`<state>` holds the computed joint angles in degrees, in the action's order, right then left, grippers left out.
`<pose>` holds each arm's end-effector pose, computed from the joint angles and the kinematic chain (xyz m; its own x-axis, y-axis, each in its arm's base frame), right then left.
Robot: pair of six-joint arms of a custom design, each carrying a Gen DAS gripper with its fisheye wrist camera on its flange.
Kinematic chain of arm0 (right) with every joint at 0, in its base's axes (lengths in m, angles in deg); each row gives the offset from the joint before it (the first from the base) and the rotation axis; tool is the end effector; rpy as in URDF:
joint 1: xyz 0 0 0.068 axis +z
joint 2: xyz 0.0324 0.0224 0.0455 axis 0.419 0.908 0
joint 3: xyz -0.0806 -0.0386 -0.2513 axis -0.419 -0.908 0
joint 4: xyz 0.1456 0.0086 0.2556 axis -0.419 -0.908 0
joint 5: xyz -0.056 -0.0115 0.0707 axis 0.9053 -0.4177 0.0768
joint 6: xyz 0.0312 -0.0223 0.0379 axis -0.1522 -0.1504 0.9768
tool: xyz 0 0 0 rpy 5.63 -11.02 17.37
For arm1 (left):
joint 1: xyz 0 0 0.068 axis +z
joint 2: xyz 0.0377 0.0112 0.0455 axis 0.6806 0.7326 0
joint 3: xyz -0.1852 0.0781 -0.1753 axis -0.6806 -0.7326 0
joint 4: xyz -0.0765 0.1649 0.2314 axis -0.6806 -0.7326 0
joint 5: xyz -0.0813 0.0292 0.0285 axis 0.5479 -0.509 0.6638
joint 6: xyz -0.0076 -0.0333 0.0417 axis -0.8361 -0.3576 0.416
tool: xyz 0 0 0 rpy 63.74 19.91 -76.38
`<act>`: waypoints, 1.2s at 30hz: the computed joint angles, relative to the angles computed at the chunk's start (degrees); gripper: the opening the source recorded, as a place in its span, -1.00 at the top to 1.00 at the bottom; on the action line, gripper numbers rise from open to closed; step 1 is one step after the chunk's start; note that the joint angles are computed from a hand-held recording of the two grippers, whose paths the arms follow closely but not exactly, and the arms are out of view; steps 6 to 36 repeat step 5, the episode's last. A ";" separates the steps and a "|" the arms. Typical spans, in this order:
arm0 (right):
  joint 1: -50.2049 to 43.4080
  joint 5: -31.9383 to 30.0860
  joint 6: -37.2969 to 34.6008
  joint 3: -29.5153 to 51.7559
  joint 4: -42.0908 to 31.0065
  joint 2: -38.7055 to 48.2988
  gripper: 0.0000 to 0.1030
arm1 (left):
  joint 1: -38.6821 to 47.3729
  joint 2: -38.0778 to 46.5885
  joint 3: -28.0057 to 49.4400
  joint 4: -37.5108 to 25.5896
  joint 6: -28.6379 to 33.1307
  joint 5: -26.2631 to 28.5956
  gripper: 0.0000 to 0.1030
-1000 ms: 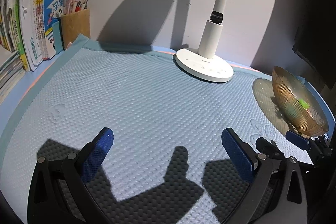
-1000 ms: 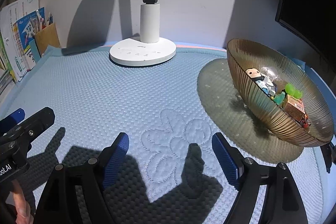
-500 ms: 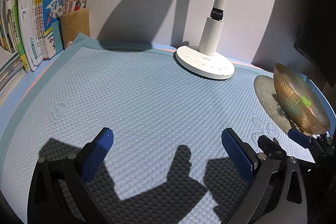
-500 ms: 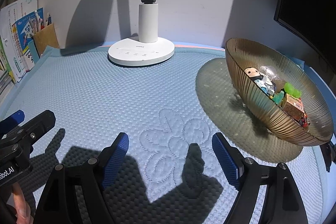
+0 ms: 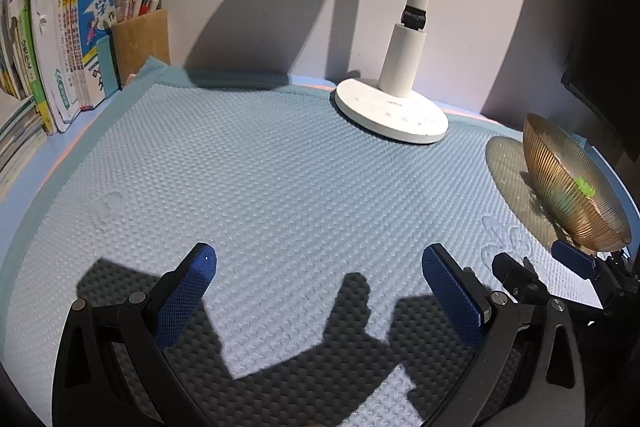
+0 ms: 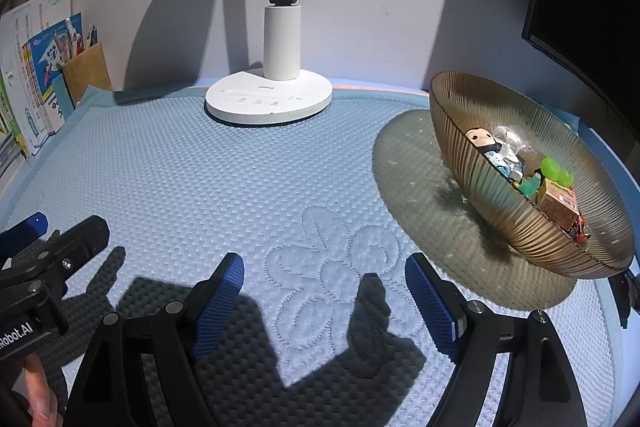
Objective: Organize rigid objects
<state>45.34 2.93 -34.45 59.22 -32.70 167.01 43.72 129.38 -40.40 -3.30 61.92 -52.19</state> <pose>0.2826 0.0965 0.0925 -0.6923 -0.1197 -0.7116 -0.0847 0.9928 -0.0846 0.2931 0.0016 0.1002 -0.6622 -0.1304 -0.7379 -0.0424 0.9897 -0.1368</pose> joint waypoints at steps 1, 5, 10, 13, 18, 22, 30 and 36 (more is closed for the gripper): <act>0.02 0.03 0.06 0.02 -0.03 0.01 -0.58 | -0.02 -0.15 -0.17 0.22 -0.05 -0.38 -0.99; -0.08 -0.19 0.04 0.15 -0.09 0.14 -0.58 | -0.20 -0.03 0.03 0.00 -0.05 -1.16 -0.99; -0.08 -0.19 0.04 0.15 -0.09 0.14 -0.58 | -0.20 -0.03 0.03 0.00 -0.05 -1.16 -0.99; -0.08 -0.19 0.04 0.15 -0.09 0.14 -0.58 | -0.20 -0.03 0.03 0.00 -0.05 -1.16 -0.99; -0.08 -0.19 0.04 0.15 -0.09 0.14 -0.58 | -0.20 -0.03 0.03 0.00 -0.05 -1.16 -0.99; -0.08 -0.19 0.04 0.15 -0.09 0.14 -0.58 | -0.20 -0.03 0.03 0.00 -0.05 -1.16 -0.99; -0.08 -0.19 0.04 0.15 -0.09 0.14 -0.58 | -0.20 -0.03 0.03 0.00 -0.05 -1.16 -0.99; -0.08 -0.19 0.04 0.15 -0.09 0.14 -0.58 | -0.20 -0.03 0.03 0.00 -0.05 -1.16 -0.99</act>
